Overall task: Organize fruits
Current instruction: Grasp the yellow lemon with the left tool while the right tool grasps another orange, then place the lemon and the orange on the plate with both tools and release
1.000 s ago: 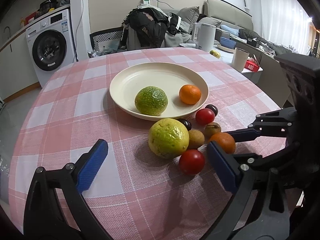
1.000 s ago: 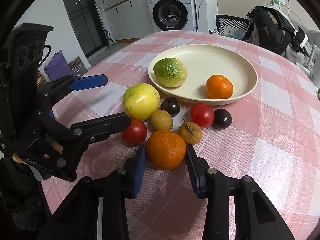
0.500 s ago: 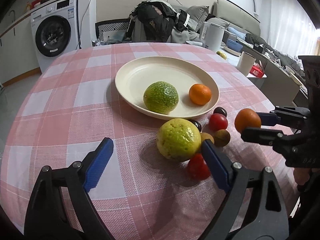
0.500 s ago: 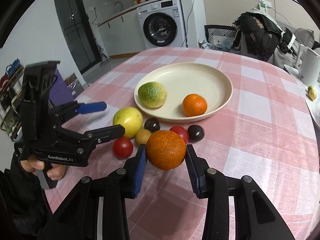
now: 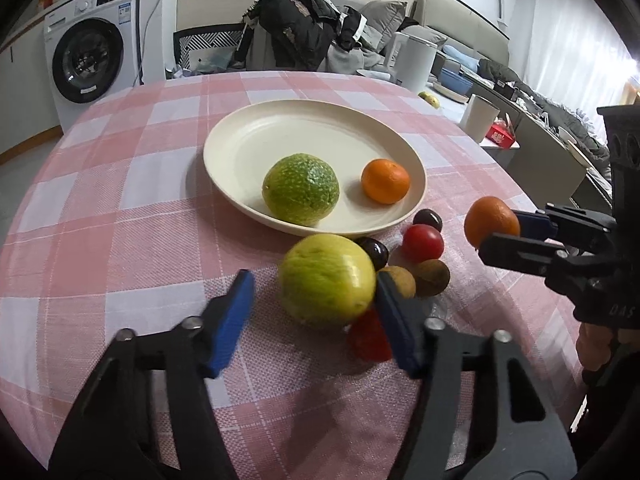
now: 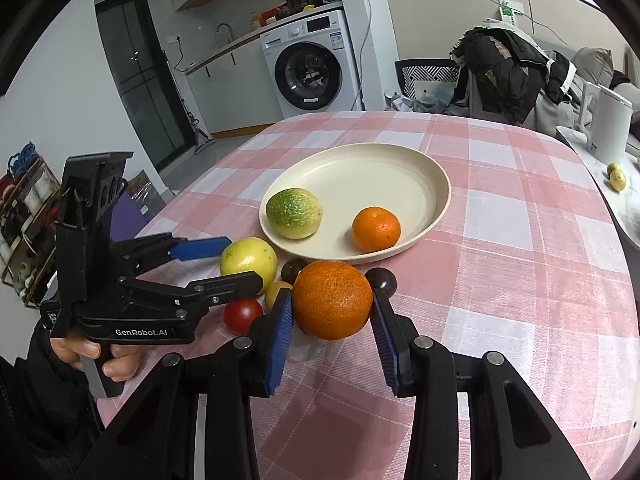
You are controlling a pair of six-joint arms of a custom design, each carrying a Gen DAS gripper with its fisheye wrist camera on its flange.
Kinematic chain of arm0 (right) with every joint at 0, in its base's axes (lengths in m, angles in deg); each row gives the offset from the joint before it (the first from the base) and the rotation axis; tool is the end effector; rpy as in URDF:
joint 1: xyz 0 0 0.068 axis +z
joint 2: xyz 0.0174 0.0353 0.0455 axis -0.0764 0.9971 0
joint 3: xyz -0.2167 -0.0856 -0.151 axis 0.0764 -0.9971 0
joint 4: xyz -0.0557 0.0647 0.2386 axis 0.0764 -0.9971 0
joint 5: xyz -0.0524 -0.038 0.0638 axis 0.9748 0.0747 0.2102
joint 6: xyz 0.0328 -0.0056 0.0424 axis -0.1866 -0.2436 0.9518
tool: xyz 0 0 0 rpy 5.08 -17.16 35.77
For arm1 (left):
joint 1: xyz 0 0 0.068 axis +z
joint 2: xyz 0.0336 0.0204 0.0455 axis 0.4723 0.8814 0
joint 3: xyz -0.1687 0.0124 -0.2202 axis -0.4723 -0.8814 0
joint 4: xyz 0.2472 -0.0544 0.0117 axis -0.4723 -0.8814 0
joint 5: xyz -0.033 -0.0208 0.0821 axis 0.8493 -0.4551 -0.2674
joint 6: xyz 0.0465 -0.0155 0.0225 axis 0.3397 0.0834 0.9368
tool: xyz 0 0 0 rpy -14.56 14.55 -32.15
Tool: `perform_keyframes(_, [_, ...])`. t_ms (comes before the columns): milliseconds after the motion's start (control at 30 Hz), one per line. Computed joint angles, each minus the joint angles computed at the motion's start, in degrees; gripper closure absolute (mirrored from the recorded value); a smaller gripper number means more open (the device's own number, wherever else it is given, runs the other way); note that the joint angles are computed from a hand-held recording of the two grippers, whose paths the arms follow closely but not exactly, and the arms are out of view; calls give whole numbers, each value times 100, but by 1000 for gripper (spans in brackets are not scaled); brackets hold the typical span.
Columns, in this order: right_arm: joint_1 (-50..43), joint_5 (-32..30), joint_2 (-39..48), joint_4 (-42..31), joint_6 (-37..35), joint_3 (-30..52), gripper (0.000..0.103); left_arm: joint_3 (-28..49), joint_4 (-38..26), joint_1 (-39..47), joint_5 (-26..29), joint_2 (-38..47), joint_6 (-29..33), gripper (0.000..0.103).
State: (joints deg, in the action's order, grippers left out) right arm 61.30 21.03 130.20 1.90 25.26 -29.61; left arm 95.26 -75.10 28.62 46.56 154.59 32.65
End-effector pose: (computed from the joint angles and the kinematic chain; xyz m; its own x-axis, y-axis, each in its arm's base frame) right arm 0.1156 0.2072 0.0890 -0.7068 0.1001 -0.7003 -0.0660 0.9763 0.2062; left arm 0.2515 -0.0175 0.0853 -0.6311 0.3978 -0.6659 0.6495 0.7403 -0.1732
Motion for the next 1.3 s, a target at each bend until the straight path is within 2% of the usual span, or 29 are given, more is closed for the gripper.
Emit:
perform_keyframes(67, [-18, -11, 11, 11, -7, -1, 63, 14, -14, 9, 25, 19, 18, 57])
perform_keyframes(500, [-55, -31, 52, 69, -44, -10, 63, 22, 10, 94, 86, 44, 61, 57])
perform_keyframes(833, [-19, 228, -79, -48, 79, -75, 63, -153, 118, 315, 280, -489, 63, 57])
perform_keyframes(1033, [-111, 411, -334, -358, 89, -44, 63, 90, -132, 494, 441, -675, -52, 57])
perform_keyframes(1300, [-544, 448, -592, -439, -297, 44, 63, 476, -157, 574, 516, -601, -296, 57])
